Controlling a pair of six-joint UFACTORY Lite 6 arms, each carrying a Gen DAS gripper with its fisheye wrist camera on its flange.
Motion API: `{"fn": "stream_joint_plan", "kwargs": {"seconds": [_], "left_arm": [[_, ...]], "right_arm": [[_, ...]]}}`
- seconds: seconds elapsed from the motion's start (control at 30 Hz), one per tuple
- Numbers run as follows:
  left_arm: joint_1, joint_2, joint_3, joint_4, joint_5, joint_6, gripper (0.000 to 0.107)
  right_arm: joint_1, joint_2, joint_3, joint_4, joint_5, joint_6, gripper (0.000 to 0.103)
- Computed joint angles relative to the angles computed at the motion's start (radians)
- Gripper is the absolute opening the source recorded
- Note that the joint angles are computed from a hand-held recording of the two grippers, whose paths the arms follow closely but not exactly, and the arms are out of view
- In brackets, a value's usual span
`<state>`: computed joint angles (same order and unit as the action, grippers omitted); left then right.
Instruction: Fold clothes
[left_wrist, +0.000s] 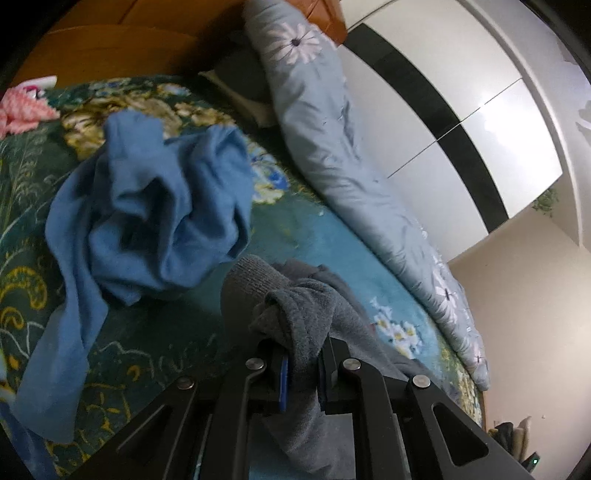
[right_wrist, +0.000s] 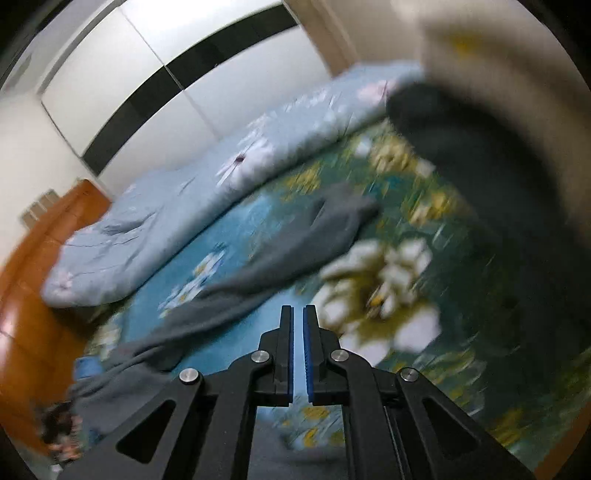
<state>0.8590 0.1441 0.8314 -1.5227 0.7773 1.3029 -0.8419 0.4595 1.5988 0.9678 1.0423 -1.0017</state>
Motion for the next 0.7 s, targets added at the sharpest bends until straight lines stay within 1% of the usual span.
{"fn": "stream_joint_plan", "kwargs": {"seconds": [0.1,0.17,0.2,0.23,0.27,0.3,0.33,0.47,0.6,0.7], "left_arm": [[-0.019,0.022,0.001,-0.018,-0.022,0.018,0.012],[-0.035,0.038,0.002,-0.039,-0.035,0.034,0.012],[-0.040,0.043,0.001,-0.048,-0.036,0.040,0.012],[-0.045,0.048,-0.001,-0.056,-0.038,0.044,0.012],[-0.049,0.052,-0.002,-0.062,-0.040,0.048,0.012],[-0.053,0.054,-0.004,-0.066,-0.043,0.052,0.012],[-0.058,0.057,-0.003,-0.070,-0.045,0.054,0.012],[-0.064,0.052,-0.016,-0.078,-0.047,0.056,0.012],[-0.063,0.028,-0.034,-0.070,-0.047,0.054,0.012],[-0.058,0.026,-0.031,-0.054,-0.046,0.041,0.012]], "right_arm": [[-0.046,-0.056,-0.124,-0.026,-0.006,-0.088,0.005],[-0.099,-0.090,-0.203,-0.044,0.008,-0.138,0.010],[-0.136,-0.103,-0.240,-0.056,0.007,-0.162,0.021],[-0.175,-0.113,-0.274,-0.069,0.006,-0.186,0.038],[-0.222,-0.121,-0.310,-0.091,-0.010,-0.207,0.044],[-0.259,-0.124,-0.332,-0.104,-0.016,-0.221,0.048],[-0.305,-0.114,-0.355,-0.124,-0.018,-0.227,0.048],[-0.401,-0.041,-0.385,-0.179,0.052,-0.232,0.048],[-0.427,-0.057,-0.438,-0.144,0.074,-0.264,0.052],[-0.421,-0.045,-0.449,-0.144,0.147,-0.267,0.052]]}}
